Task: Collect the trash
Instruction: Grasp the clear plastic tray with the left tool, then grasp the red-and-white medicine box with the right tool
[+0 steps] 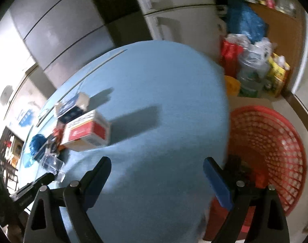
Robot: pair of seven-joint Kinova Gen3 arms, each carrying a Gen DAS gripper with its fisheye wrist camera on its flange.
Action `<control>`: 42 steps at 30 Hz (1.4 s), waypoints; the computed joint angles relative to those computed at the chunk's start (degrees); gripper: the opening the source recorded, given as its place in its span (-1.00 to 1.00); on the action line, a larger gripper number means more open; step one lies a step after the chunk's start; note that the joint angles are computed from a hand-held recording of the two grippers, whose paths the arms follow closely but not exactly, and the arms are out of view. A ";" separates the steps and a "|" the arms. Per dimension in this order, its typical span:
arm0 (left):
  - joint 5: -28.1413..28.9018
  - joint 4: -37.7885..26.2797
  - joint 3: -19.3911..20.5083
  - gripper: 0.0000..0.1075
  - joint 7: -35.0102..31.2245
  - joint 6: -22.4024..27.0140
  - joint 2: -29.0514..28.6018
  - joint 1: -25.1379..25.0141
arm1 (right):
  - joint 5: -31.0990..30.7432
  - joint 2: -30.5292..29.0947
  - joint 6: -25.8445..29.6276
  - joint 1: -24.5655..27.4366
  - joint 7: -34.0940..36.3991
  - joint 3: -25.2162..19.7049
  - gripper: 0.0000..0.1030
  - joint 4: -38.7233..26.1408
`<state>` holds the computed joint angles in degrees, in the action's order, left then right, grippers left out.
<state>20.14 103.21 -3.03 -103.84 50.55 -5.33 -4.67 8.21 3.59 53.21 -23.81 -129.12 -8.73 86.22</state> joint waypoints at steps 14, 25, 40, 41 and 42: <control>-0.72 3.45 -3.16 -0.64 -1.04 -0.29 -4.26 -1.43 | 8.39 14.08 4.27 -12.56 1.56 2.06 0.88 -17.94; -0.22 3.60 -3.15 -0.64 -1.64 -0.21 -4.45 -1.95 | 6.09 17.21 4.06 -12.87 3.88 3.18 0.67 -18.25; -8.76 1.65 1.06 -0.64 7.81 1.34 -5.06 -0.13 | 4.18 5.56 -4.22 -8.07 -0.39 1.21 0.67 -4.07; -9.37 1.43 1.33 -0.64 8.40 1.39 -5.25 0.14 | 3.87 4.83 -4.59 -7.58 -0.45 1.04 0.67 -3.33; -10.00 1.16 1.62 -0.64 9.03 1.48 -5.42 0.40 | 3.71 4.18 -4.93 -7.17 -0.52 0.86 0.67 -2.71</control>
